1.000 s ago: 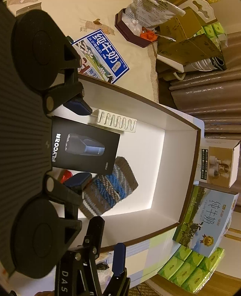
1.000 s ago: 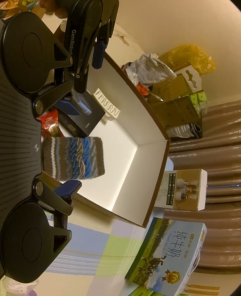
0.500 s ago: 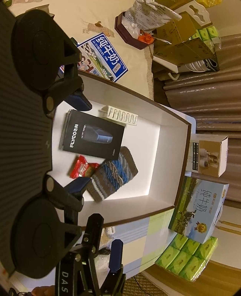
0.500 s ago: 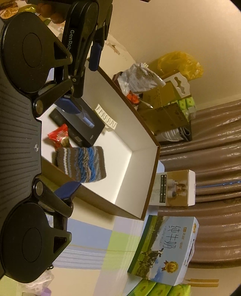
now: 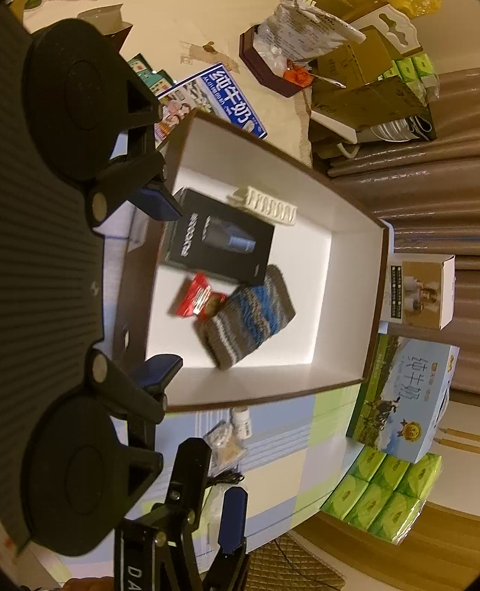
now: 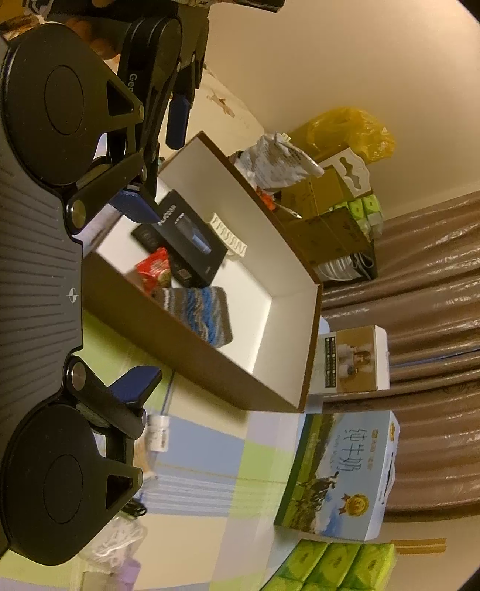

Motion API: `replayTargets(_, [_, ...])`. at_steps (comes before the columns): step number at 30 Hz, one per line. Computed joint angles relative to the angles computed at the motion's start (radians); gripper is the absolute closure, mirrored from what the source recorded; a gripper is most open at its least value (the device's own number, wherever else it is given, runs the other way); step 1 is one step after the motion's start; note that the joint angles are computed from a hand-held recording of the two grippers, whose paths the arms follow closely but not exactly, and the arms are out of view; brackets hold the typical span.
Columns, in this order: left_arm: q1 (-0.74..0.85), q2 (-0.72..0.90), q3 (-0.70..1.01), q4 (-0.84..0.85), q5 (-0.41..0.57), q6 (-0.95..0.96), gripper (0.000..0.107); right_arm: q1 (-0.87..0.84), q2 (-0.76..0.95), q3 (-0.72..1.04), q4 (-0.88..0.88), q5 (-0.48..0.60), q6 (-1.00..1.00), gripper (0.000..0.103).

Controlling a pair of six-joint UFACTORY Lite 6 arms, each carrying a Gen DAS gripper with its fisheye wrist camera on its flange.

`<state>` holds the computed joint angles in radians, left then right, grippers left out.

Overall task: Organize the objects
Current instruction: 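Move both tools away from the box toward the items on the tablecloth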

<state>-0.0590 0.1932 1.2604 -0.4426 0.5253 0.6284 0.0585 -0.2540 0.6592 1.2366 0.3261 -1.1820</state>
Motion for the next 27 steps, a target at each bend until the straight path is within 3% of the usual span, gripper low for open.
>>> replayTargets(14, [-0.156, -0.169, -0.19, 0.185, -0.059, -0.31, 0.031, -0.263, -0.171, -0.117, -0.133, 0.254, -0.036, 0.019])
replayTargets(27, [-0.356, -0.226, -0.259, 0.479, -0.078, -0.75, 0.031, -0.596, -0.175, -0.133, -0.191, 0.505, -0.224, 0.016])
